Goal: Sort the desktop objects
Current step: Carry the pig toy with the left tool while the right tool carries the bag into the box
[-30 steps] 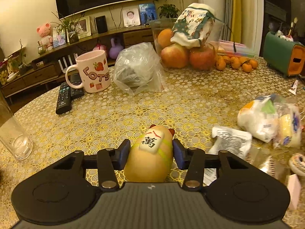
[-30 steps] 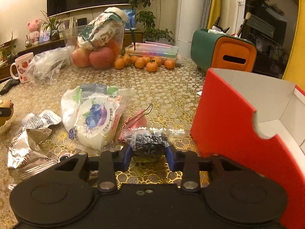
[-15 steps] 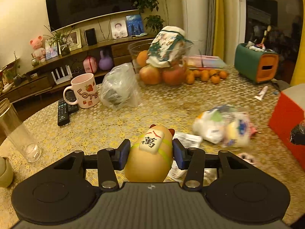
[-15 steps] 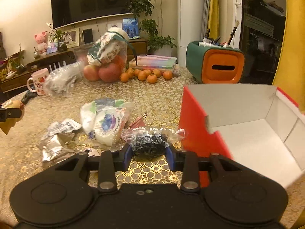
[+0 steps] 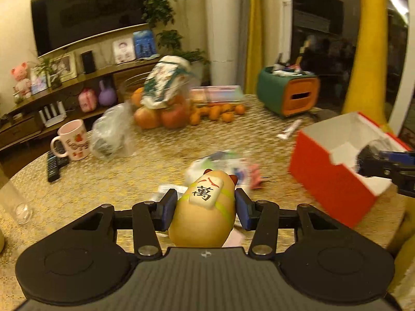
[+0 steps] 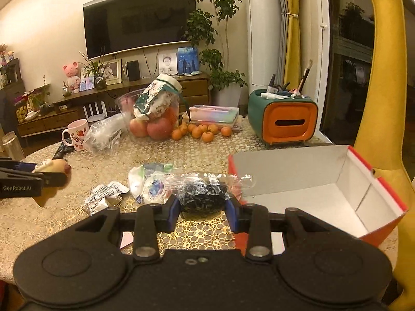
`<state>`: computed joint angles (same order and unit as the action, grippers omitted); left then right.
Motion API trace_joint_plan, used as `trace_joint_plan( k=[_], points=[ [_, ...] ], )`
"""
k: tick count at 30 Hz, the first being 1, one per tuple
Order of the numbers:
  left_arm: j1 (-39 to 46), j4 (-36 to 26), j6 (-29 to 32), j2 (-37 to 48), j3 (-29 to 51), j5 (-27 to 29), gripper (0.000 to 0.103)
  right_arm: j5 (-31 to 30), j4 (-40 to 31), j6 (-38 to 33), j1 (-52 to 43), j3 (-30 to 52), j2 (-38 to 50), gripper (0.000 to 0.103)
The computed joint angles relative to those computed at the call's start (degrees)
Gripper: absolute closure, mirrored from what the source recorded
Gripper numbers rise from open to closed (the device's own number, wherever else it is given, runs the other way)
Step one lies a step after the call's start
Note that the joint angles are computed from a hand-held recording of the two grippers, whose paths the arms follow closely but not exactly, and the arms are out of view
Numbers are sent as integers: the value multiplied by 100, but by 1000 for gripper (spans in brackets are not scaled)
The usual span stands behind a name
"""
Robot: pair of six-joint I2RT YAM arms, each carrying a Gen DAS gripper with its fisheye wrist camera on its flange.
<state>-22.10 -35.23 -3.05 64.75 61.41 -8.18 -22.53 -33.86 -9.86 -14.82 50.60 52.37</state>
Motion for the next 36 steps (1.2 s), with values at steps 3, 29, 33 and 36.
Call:
trace_joint_plan(
  k=[3, 29, 33, 36],
  points=[
    [-451, -186, -188, 35, 193, -202, 56, -309, -198, -271, -436, 153, 9, 68],
    [-2768, -18, -578, 2894, 2636, -821, 56, -1797, -313, -2015, -3302, 1261, 2011, 68],
    [-2815, -9, -504, 3501, 3149, -776, 56, -1691, -55, -2011, -3289, 1353, 2371, 68],
    [-2807, -81, -436, 3979, 3593, -749, 56, -1591, 103, -2004, -3218, 1419, 2626, 68]
  ],
)
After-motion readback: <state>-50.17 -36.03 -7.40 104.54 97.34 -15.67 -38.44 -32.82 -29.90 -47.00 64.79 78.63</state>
